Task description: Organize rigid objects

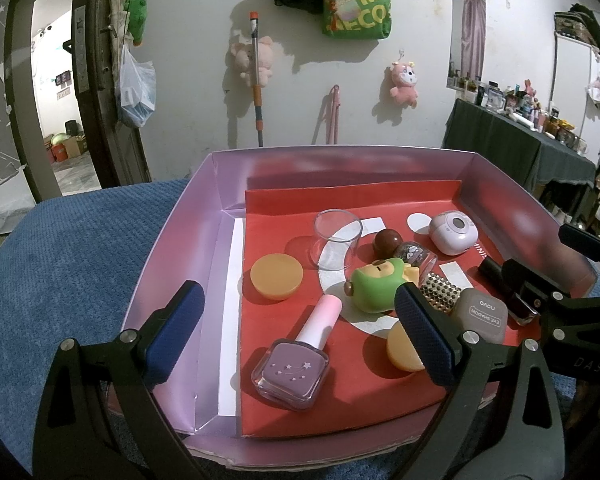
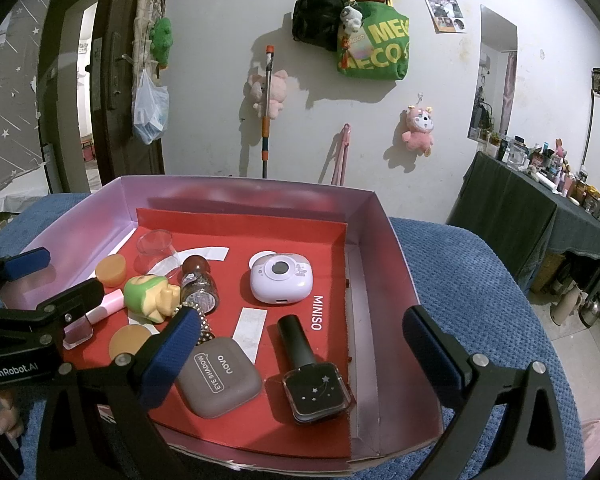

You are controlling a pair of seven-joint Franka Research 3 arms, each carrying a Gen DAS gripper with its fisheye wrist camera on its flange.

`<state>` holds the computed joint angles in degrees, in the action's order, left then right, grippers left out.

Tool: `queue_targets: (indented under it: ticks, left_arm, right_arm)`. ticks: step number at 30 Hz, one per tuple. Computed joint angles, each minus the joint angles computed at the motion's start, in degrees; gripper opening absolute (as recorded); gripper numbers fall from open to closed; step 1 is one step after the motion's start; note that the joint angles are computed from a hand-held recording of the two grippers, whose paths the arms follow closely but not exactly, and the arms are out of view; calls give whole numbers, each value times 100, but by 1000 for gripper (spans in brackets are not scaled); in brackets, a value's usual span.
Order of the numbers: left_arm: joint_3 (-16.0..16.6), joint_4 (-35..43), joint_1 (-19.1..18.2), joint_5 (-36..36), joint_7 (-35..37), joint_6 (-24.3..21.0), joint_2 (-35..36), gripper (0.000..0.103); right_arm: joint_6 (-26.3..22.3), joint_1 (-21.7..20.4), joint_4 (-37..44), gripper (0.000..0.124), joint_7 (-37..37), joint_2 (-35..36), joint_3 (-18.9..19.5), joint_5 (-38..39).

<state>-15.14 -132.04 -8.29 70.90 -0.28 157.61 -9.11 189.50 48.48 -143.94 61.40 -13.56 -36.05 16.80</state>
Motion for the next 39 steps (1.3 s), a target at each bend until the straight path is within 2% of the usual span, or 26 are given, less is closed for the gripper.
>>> queue_targets:
  ticks: [12,15,16,18,19,22,25,29,31,35,38,39]
  left_arm:
    - [3,-9,4,34,-30,28,-11,97]
    - [-5,-82,33,173,-211,69,-92,97]
    - [-9,-108,41,203,-265,73,-120,97]
    - [-2,-196,3,-72,-125,33,-231,97]
    - [14,-256,-3,-209,-57,98,-307,97]
    - [-24,-589,53,-425,-126,354,-756,97]
    - [-67,-932,-40,-1073,340,347,-1205,97]
    - [-164,-1289,-400,-2124,1290,-112,-1584,97]
    - [-295,-1374,-422,-2399,1495,-230,-1629,97]
    - [-470,-1380,-531,-2934,1778,-570,-1519,98]
    - [-589,-1282,-553,-3051,1840,-800,-1349,98]
    - [-607,-1267,-572,-3078,1846,-867,-1303,98]
  right_arm:
    - [0,-42,-3,103,28,8,33,-26]
    - [30,135,-13,103,19,-26,-138,-43]
    - [67,289,-34,103,19,-65,-298,-75]
    - [197,432,-92,103,78,-120,-453,-168]
    - [290,364,-156,103,118,-159,-394,-239]
    - [272,-278,-375,103,149,-421,194,-403]
    - [83,-860,-665,103,214,-939,697,-421]
    - [-724,-1586,-968,103,182,-1572,1291,-154]
    - [-1067,-2184,-1179,103,237,-1738,1804,-132]
    - [-1730,-2850,-1334,103,297,-1743,2456,-85]
    - [-2316,-3421,-1256,103,609,-1520,3002,-75]
    - [-2397,-3489,-1249,103,606,-1476,3054,1]
